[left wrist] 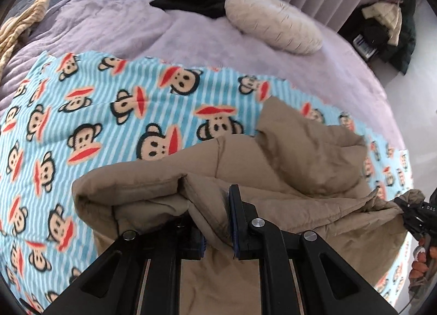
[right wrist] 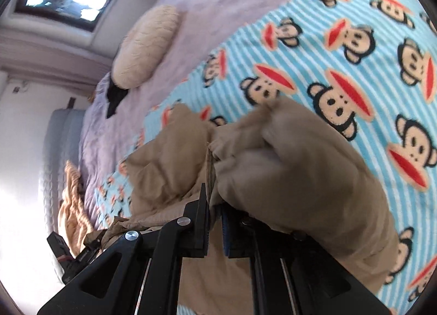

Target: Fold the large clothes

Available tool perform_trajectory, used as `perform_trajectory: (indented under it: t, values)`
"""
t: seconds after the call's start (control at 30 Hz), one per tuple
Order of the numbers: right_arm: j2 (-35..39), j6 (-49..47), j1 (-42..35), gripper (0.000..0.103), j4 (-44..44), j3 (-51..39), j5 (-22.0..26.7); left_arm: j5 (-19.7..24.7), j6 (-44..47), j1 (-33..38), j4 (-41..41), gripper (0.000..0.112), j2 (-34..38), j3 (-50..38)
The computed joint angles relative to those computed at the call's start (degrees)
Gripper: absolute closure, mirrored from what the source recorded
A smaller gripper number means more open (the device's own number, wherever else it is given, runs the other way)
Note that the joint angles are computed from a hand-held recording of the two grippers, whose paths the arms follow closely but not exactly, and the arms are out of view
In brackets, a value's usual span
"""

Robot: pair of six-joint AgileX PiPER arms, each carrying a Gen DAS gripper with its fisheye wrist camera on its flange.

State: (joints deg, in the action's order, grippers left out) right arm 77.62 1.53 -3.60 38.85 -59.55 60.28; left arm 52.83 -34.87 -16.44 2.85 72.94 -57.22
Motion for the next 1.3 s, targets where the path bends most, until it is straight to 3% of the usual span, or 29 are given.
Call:
perform_trajectory:
  t: [0.17, 0.27, 0.3, 0.33, 0.37, 0.4, 0.43, 0.5, 0.53, 0.57, 0.63, 0.67, 0.7, 0.77, 0.87, 1.0, 1.1, 1.2, 1.3]
  values:
    - [6.2, -0.6, 1.0, 0.095, 1.5, 1.3, -5.2, -2.6, 2.9, 1.1, 0.0, 0.097, 8.3, -2.3]
    - [7.4, 0.5, 1.4, 0.091, 1.4, 0.6, -4.9, -2.3, 3.9, 2.1, -1.5, 0.096, 6.9, -2.2]
    - [7.3, 0.7, 1.4, 0.087, 1.1, 0.0, -4.2, -2.6, 3.5, 1.8, -1.2, 0.092, 5.2, -1.6]
    - [6.9, 0.5, 1.3, 0.069, 0.6, -0.9, -2.9, -2.9, 2.7, 1.1, -0.1, 0.087, 2.6, -0.7]
    - [6.0, -0.3, 1.1, 0.039, 0.5, -1.7, -1.4, -2.2, 0.8, -0.4, 2.2, 0.067, 0.8, -0.7]
    - [5.3, -0.9, 1.0, 0.029, 0.6, -2.0, -0.8, -1.2, -2.8, -2.7, 6.6, 0.035, -1.2, -0.4]
    - [3.3, -1.7, 0.9, 0.026, 0.3, -2.0, -0.4, 0.1, -7.3, -5.8, 12.2, 0.023, -3.3, -0.4]
    - [1.5, -2.1, 2.0, 0.029, -2.1, -3.2, 1.6, 2.1, -10.9, -9.4, 17.9, 0.021, -5.0, -0.8]
    - [0.8, -2.0, 2.9, 0.043, -3.3, -3.4, 1.9, 2.2, -10.2, -9.7, 17.5, 0.021, -5.0, -1.2]
    - [0.3, -2.4, 3.8, 0.064, -4.0, -3.3, 2.2, 1.3, -7.7, -8.7, 14.8, 0.021, -4.6, -1.4]
    - [1.1, -3.4, 5.5, 0.079, -4.5, -2.9, 2.0, -1.7, -0.9, -6.7, 7.8, 0.023, -1.8, -1.1]
    - [2.2, -4.2, 6.8, 0.081, -4.7, -2.6, 1.3, -3.1, 0.9, -6.5, 5.9, 0.035, -0.2, -0.8]
    - [2.7, -4.6, 7.5, 0.082, -5.2, -2.1, 0.6, -4.6, 3.0, -6.5, 3.6, 0.041, 1.9, -0.3]
    - [5.7, -5.1, 11.0, 0.085, -6.3, -1.4, -3.3, -8.2, 0.5, -9.2, 4.3, 0.041, 6.1, 0.8]
    - [9.6, -5.0, 15.0, 0.090, -9.0, -1.2, -9.0, -12.5, -8.6, -11.7, 12.5, 0.041, 13.1, 1.6]
    - [15.5, -6.7, 15.6, 0.102, -8.9, -1.4, -16.0, -18.9, -11.4, -8.1, 14.4, 0.041, 18.5, 1.6]
    - [18.1, -7.7, 14.9, 0.103, -7.4, -2.4, -17.2, -19.3, -8.8, -6.7, 13.7, 0.041, 20.3, -0.2]
    - [17.6, -7.2, 13.6, 0.103, -8.3, -4.5, -13.7, -17.8, -4.9, -4.8, 12.2, 0.041, 18.0, -0.3]
    - [13.1, -4.9, 12.1, 0.103, -15.0, -4.9, -11.5, -14.5, -12.2, -4.2, 24.3, 0.041, 13.4, 2.9]
